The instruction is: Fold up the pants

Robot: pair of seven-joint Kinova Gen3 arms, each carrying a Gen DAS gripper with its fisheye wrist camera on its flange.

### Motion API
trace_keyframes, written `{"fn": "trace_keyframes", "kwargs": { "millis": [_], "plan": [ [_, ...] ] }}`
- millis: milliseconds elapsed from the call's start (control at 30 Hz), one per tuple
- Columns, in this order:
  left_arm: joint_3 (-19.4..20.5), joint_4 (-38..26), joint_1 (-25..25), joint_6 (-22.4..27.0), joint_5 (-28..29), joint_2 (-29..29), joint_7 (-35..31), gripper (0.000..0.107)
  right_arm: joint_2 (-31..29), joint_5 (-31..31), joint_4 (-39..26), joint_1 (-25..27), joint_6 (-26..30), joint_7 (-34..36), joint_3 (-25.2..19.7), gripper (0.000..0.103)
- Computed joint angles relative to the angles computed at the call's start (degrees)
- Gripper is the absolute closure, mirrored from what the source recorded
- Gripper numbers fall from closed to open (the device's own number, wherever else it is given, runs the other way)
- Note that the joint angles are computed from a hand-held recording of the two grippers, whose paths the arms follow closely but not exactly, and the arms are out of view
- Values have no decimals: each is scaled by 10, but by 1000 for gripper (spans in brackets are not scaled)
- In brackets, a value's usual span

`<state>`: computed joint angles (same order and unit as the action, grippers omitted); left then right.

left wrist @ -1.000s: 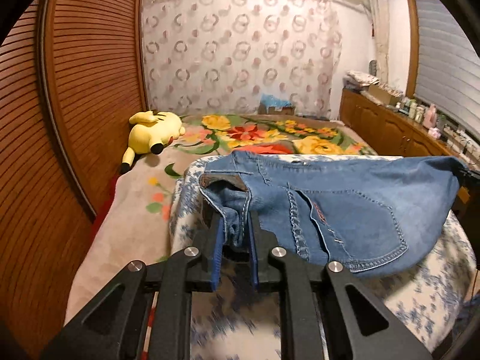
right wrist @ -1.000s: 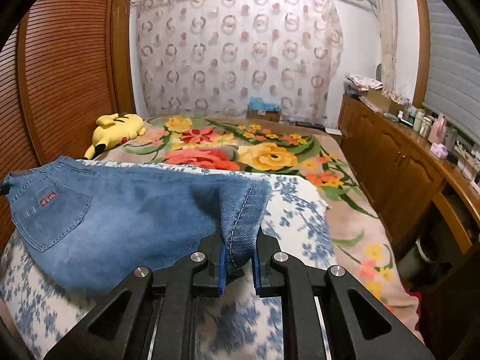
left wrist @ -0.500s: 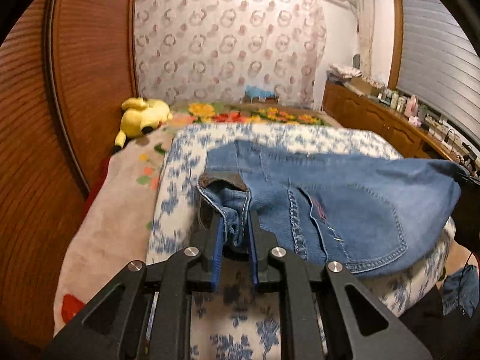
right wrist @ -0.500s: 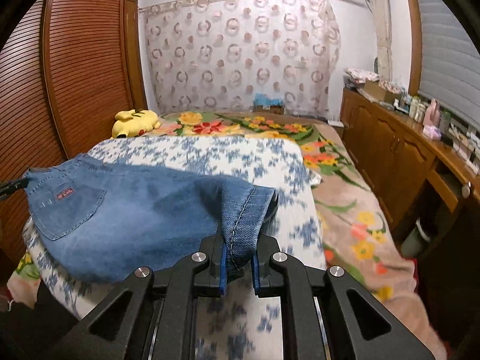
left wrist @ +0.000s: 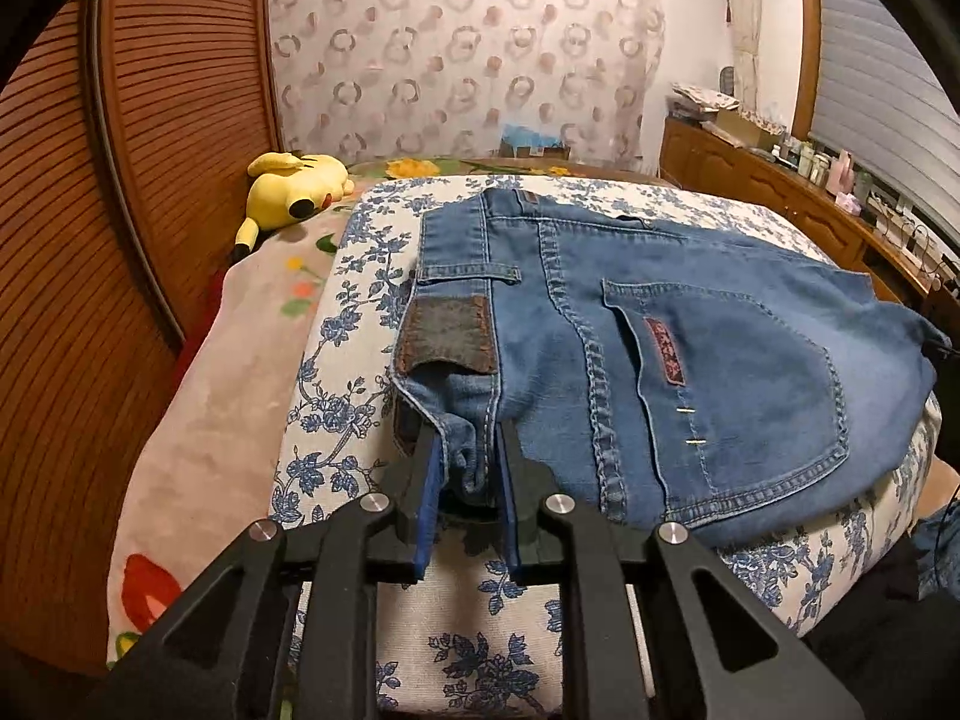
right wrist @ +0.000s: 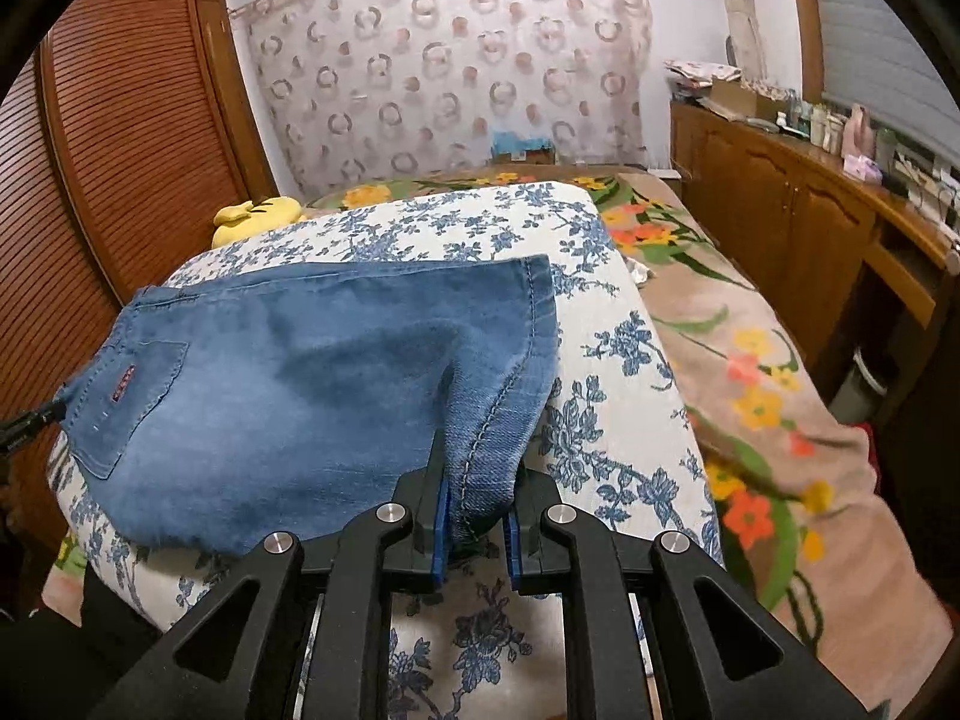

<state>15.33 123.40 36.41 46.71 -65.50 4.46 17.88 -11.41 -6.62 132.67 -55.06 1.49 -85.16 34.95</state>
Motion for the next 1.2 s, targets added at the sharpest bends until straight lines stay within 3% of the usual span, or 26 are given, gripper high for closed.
{"fn": "trace_keyframes", "kwargs": {
  "millis": [100,200,300,367,500,533,567,900,1033,1200],
  "plan": [
    [1,2,-1,1,0,-1,0,86,-8,-1,12,43,-1,-8,-46,90],
    [2,2,1,5,-1,-2,2,80,-6,2,18,58,-10,-22,-65,90],
    [3,5,2,9,-10,-7,11,71,-11,15,28,66,-15,-37,-74,90],
    [7,8,3,12,-19,-11,22,58,-12,23,29,75,-14,-46,-84,90],
    [7,1,-9,-7,-6,-15,-2,57,-12,34,31,102,-14,-61,-114,89],
    [5,1,-13,-21,-3,-15,-7,43,-12,35,31,106,-15,-64,-119,89],
    [3,5,-16,-37,-9,-17,-2,22,-12,38,32,104,-16,-67,-116,89],
    [-7,-19,-9,-93,-40,15,9,21,-18,53,32,122,-6,-86,-131,82],
    [-16,-42,6,-91,-41,38,5,21,-28,37,30,100,7,-75,-109,79],
    [-30,-81,28,-78,-16,70,-30,21,-32,22,29,141,13,-61,-149,79]
  ]
}}
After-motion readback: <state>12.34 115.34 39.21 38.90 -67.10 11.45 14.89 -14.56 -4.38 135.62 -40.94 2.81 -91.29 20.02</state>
